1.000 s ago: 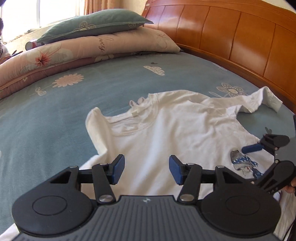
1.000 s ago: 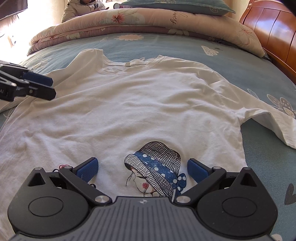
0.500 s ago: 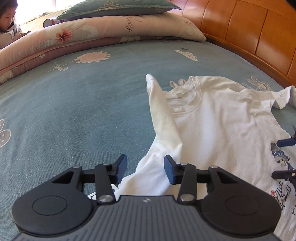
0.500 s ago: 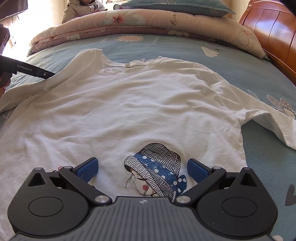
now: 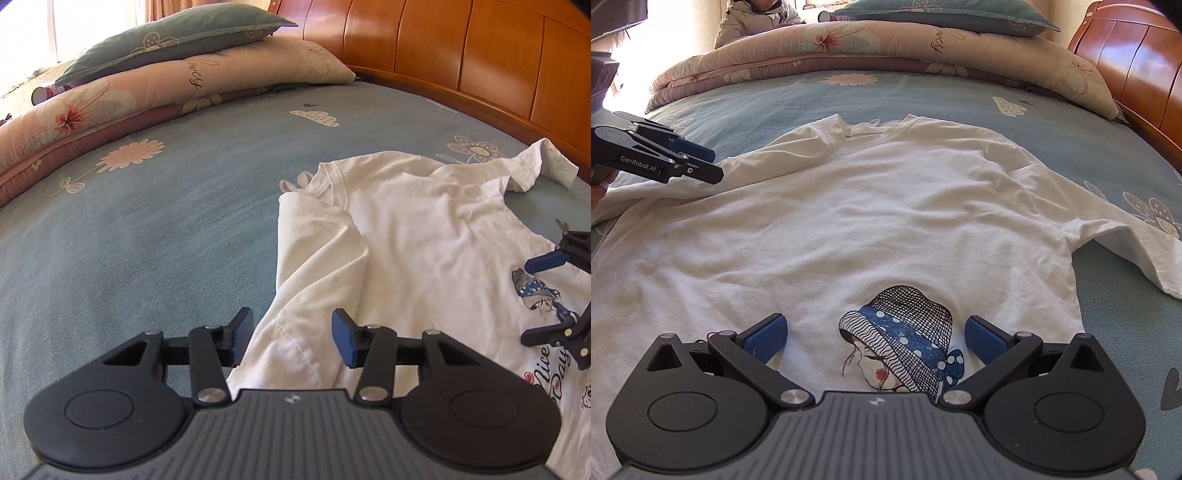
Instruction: Fold clothes
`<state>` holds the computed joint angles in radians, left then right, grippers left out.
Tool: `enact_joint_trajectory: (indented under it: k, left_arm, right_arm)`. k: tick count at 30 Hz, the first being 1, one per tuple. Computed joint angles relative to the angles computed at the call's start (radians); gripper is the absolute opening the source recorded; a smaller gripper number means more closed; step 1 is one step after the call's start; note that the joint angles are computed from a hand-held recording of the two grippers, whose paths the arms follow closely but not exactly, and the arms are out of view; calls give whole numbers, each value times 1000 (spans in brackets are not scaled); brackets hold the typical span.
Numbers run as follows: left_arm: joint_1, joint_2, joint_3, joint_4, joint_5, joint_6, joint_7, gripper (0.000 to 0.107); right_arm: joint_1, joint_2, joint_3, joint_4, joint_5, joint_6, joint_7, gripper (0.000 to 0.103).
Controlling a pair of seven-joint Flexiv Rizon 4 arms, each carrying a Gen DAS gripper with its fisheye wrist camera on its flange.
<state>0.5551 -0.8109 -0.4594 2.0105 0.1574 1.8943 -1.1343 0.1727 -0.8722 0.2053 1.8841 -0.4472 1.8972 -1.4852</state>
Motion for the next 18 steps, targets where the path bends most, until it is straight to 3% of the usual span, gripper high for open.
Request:
enact_joint_trajectory:
  k: [5,11,15,18]
  left_arm:
    - [-22,-4,15,-52,-18,-106,101,28]
    - [0,-23,-24,-59,-83,-177,205,25]
    - [-39,-16,9,-34,-113,-123,229,23]
    - [-78,4,50,-13,-99,-92,243,14]
  right_arm:
    - [-1,-1,1,-1,-1,-1,-3,103]
    - [4,0,-3,1,5,3,-5,103]
    - [7,2,-5,3,8,4,-5,103]
    - [7,2,-5,4,7,4,-6,103]
